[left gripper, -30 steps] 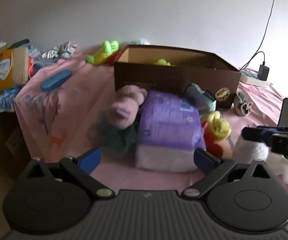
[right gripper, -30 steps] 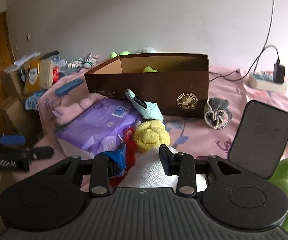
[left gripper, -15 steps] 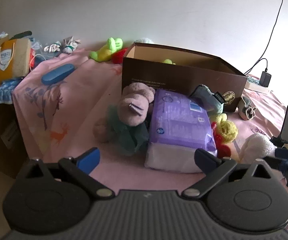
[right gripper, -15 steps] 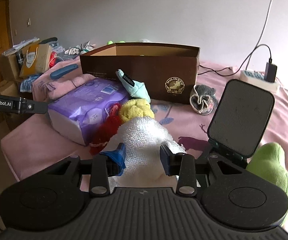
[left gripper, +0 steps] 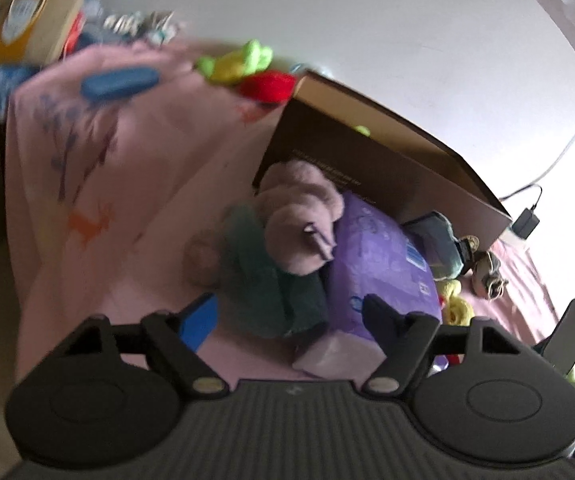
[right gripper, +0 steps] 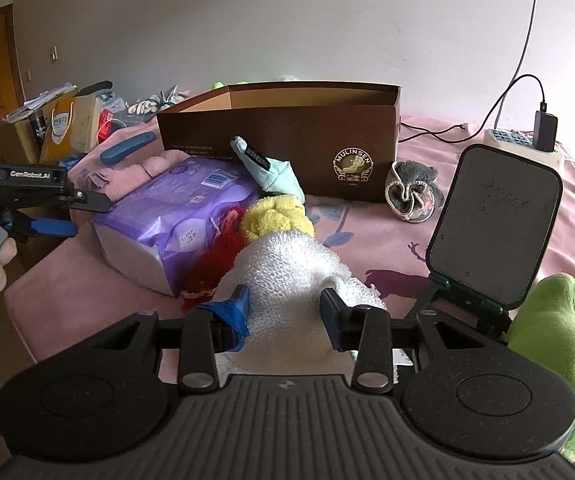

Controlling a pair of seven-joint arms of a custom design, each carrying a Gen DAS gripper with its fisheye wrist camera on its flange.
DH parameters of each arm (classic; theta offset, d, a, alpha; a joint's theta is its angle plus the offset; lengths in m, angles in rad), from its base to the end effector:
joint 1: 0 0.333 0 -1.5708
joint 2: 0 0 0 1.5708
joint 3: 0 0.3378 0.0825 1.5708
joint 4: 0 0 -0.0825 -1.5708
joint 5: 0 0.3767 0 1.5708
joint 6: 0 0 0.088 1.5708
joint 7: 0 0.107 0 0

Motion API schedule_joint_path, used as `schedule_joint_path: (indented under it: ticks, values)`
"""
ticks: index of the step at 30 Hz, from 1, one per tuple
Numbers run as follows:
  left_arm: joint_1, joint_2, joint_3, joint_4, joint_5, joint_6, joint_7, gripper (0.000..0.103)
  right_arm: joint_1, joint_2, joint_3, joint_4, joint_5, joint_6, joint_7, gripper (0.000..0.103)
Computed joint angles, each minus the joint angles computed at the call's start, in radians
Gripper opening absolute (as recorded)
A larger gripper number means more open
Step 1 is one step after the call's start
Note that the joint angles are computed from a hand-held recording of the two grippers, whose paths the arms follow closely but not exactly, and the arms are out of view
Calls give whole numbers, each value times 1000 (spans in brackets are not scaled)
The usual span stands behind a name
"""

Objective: Organize soft objects
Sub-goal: 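Grasp the teal mesh scrunchie with left tool while right tool grasps the white bubble-mesh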

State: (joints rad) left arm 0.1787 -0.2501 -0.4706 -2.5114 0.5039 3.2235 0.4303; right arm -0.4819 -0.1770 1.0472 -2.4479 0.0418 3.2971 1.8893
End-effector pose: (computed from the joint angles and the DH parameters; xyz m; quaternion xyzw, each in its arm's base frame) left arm 0.4380 -0.1925 0.4875 -0.7156 0.5372 -0.4112 0.1738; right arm 0.4271 0.2875 0.4746 -0.7089 0.5376 -0.2118 0.4043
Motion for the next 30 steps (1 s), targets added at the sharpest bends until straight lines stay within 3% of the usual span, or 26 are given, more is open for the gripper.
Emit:
schedule_joint_path:
  ticks: [4, 6, 9, 12, 16, 20, 23, 24, 28, 30]
  values:
    - [122, 8, -109, 9, 7, 20, -52, 77, -4, 3, 4, -1, 1, 5, -5, 23]
    - [149, 20, -135, 22, 11, 7, -59, 77, -3, 4, 3, -1, 6, 6, -9, 23]
    - [180, 42, -160, 45, 48, -4, -91, 77, -2, 5, 3, 0, 13, 6, -12, 24]
    - [161, 60, -134, 65, 83, -12, -108, 77, -8, 5, 9, 0, 14, 6, -16, 24]
    - [102, 84, -77, 80, 122, -5, -112, 64, -12, 3, 13, 2, 11, 2, -17, 25]
    - [179, 86, -137, 87, 189, 29, -182, 46, 0, 7, -1, 3, 6, 0, -14, 25]
    - [251, 62, -204, 71, 176, 54, -183, 29, -3, 6, 1, 3, 3, 0, -11, 25]
    - [269, 49, -220, 61, 164, 60, -178, 28, -4, 6, 2, 2, 2, 0, -11, 25]
    - [236, 24, -190, 24, 119, 90, -136, 19, -10, 7, 8, 2, 0, 2, -10, 25]
    - [253, -10, -217, 11, 96, 74, -114, 0, -15, 7, 13, 3, -1, 2, -12, 25]
